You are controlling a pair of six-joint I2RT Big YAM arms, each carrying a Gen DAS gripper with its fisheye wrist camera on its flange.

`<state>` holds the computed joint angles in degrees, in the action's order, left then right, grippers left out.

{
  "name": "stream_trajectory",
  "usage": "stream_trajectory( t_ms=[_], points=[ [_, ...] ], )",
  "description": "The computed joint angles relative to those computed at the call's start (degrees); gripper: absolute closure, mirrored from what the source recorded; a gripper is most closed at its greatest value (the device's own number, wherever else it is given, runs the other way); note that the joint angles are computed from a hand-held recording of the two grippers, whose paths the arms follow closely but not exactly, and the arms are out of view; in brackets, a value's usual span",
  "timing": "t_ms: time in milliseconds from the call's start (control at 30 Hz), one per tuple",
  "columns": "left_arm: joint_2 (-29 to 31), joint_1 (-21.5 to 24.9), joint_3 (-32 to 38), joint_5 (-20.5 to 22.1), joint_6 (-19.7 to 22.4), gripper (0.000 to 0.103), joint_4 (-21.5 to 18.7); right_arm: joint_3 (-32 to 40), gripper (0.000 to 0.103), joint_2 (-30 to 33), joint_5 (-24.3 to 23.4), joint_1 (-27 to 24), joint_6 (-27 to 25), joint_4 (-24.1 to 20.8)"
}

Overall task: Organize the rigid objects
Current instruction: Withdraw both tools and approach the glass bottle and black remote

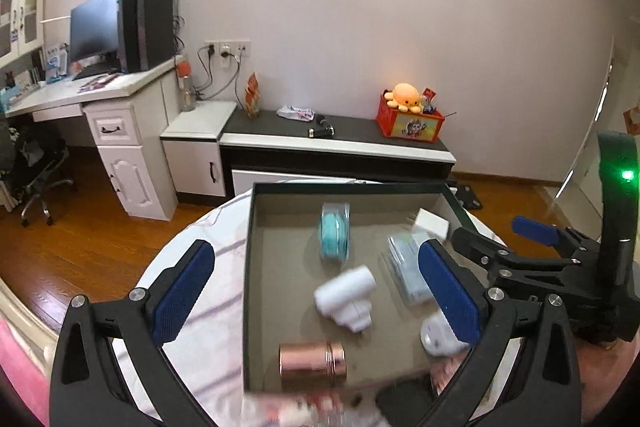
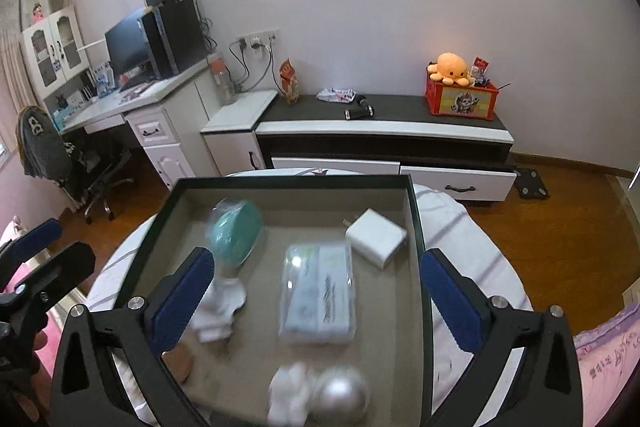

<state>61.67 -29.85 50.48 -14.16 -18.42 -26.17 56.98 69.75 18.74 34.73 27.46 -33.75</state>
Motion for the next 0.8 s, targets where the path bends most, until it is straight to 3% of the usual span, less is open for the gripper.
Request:
stream_trajectory(
  t_ms=[400,800],
  points=[
    [-17.14,-10.23,-11.03,-8.85,-9.60,0.000,-9.67,-8.58,0.000,-14.67,13.80,17.39,13.68,-10.00],
    [-21.73,-21.43,-13.37,-18.06,-18.85,0.000,-19.23,-11.91,0.000,-18.79,22.49,31.57,30.83,-22.14]
  ],
)
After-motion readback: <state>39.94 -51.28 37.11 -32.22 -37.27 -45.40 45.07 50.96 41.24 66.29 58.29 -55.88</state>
